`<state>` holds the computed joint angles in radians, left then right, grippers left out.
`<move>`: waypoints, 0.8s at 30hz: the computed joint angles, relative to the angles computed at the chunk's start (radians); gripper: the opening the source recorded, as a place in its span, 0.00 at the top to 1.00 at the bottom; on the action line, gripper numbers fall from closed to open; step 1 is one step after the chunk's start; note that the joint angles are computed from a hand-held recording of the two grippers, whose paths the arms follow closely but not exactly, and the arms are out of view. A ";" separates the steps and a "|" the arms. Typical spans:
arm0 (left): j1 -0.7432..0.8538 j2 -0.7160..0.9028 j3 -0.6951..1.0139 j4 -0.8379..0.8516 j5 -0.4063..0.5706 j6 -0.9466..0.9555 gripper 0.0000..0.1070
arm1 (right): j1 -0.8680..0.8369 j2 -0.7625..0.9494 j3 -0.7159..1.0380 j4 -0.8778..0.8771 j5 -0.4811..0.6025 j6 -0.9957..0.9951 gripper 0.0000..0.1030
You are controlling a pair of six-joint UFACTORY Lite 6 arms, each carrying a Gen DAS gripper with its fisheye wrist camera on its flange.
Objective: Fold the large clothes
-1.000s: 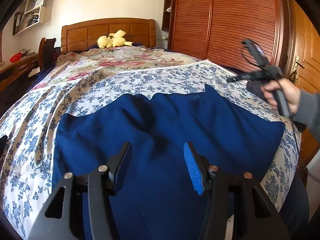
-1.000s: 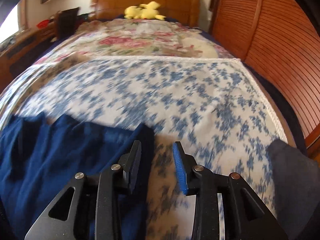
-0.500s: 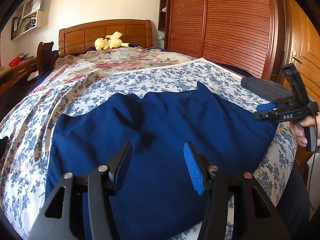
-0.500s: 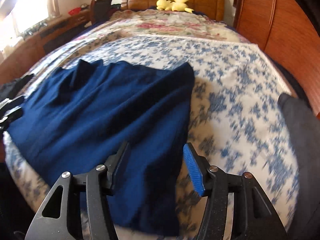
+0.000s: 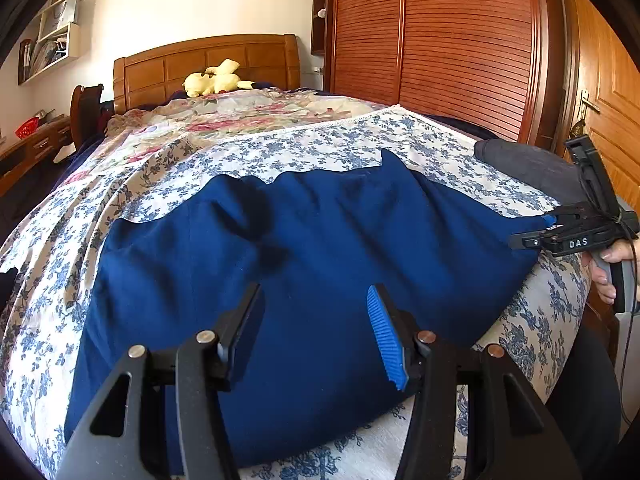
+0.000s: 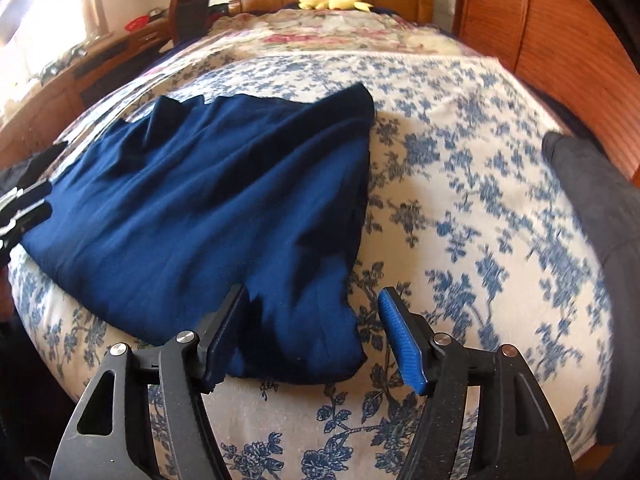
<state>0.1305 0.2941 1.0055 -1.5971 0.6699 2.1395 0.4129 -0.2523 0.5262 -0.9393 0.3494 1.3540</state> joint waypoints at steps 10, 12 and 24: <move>-0.020 -0.039 -0.052 -0.014 -0.009 0.027 0.51 | 0.011 0.115 0.019 -0.267 -0.100 0.386 0.32; -0.020 -0.039 -0.052 -0.014 -0.010 0.027 0.51 | 0.026 0.142 0.026 -0.337 -0.086 0.477 0.31; -0.009 -0.042 -0.050 -0.012 -0.002 0.021 0.51 | 0.011 0.063 -0.034 -0.509 -0.122 0.622 0.71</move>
<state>0.1216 0.2524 0.9551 -1.6096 0.6680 2.1610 0.4241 -0.1898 0.4918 -1.4479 0.2272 1.9760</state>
